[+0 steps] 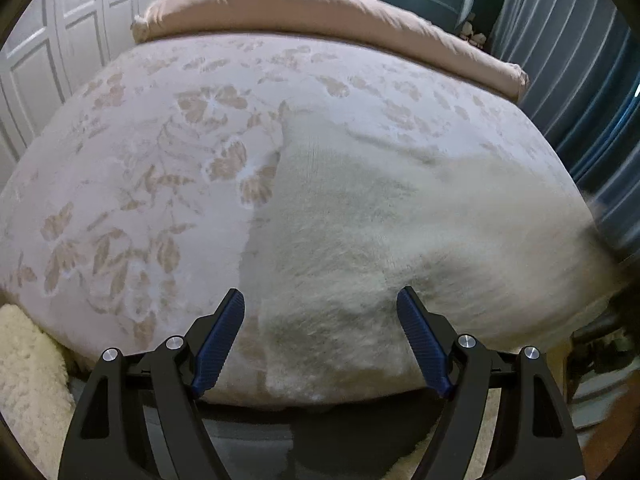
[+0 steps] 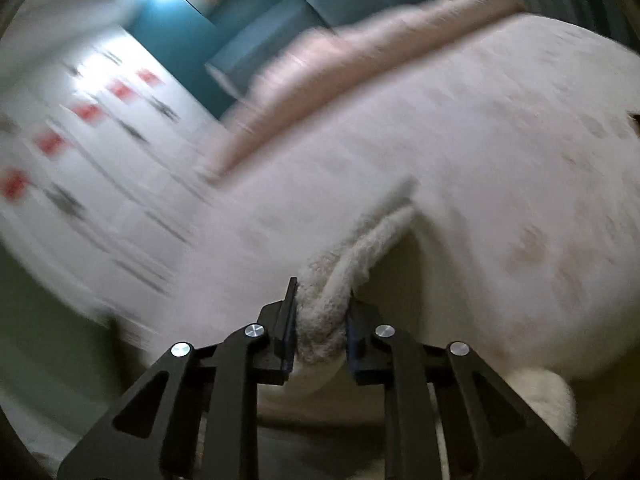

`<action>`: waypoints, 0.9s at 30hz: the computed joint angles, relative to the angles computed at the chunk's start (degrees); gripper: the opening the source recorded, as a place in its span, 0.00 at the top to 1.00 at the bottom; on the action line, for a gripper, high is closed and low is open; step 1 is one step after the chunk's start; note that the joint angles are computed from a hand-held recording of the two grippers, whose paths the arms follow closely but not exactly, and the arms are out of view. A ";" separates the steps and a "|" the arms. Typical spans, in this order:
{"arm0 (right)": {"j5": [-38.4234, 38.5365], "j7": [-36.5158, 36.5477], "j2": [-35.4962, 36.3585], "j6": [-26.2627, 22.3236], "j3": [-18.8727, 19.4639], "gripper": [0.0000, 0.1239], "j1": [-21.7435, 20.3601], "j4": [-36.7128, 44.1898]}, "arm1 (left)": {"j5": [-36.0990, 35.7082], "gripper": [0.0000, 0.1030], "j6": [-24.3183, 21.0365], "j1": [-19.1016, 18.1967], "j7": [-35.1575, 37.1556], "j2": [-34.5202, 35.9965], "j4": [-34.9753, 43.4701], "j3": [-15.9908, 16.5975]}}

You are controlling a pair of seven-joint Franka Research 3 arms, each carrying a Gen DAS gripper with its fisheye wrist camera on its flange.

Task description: Fold small clothes

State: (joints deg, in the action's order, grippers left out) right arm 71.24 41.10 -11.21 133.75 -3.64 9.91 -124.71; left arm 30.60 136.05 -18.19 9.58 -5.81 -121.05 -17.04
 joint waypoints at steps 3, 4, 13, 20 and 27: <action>-2.87 3.02 1.11 0.89 -0.51 0.85 -0.32 -0.02 | 2.45 0.22 -3.00 -0.21 1.28 1.70 2.17 -0.49; -11.76 8.78 4.07 5.41 2.03 0.85 -1.86 -0.69 | 1.63 0.22 -4.13 -0.44 3.11 2.98 3.14 -0.35; -26.83 24.00 7.28 6.96 2.78 0.70 -3.30 -1.71 | -0.32 0.19 -2.62 -1.47 4.84 5.28 2.16 0.86; -24.61 20.16 8.08 10.47 2.00 0.62 -1.81 4.02 | 0.30 0.21 2.69 0.41 0.36 0.84 0.18 1.19; -35.80 28.36 28.76 1.20 4.99 0.68 -0.72 27.27 | -0.35 0.21 1.07 0.74 2.90 4.86 4.36 1.52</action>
State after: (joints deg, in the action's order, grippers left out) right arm 35.43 69.46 17.55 134.96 1.34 9.20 -97.43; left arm 30.25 137.12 -17.45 12.48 -0.95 -116.69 -15.51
